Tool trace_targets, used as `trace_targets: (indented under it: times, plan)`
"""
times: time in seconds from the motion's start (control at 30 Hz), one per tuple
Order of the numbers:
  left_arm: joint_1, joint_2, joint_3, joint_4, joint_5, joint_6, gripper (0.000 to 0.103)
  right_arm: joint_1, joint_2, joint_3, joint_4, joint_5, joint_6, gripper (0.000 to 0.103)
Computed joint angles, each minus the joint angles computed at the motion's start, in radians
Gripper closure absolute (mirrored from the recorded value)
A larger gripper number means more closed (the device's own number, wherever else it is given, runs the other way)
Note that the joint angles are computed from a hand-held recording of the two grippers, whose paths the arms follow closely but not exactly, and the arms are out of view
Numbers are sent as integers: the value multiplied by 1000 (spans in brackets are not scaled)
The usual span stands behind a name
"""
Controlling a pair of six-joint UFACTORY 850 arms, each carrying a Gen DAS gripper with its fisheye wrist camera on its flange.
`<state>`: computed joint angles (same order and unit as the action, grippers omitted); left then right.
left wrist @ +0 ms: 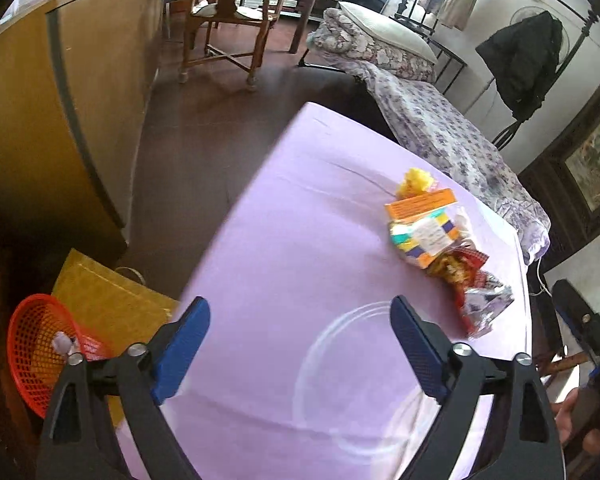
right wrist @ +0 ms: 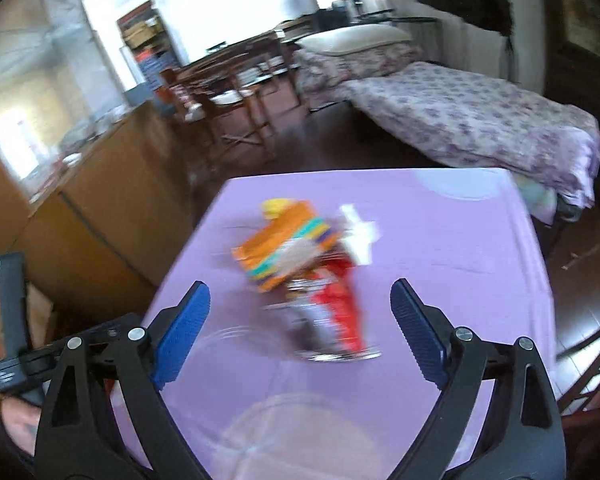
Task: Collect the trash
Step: 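Move both tools back over the table toward the remaining trash, then close the right tool on the red snack packet while the left tool reaches the orange box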
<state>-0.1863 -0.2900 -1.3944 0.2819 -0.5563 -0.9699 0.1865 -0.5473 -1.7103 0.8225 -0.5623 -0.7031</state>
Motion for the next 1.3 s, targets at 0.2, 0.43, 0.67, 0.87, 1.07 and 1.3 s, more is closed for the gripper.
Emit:
trace_targets:
  times: [0.2, 0.43, 0.67, 0.87, 1.07, 1.3]
  plan:
    - [-23, -69, -59, 15, -21, -24, 10, -53, -70, -62, 26, -55, 85, 13]
    - [-27, -69, -34, 116, -24, -46, 9, -16, -121, -99, -28, -76, 112, 12]
    - [-13, -68, -26, 53, -9, 1, 9, 55, -137, -101, -196, 15, 163, 13]
    - [-21, -67, -21, 83, -14, -4, 9, 60, -160, -139, -318, -36, 249, 77]
    - [-21, -73, -24, 78, -28, 4, 9, 17, -96, -78, -215, -32, 172, 86]
    - [-31, -92, -47, 118, -46, -7, 9, -32, -78, -71, -195, -45, 210, 86]
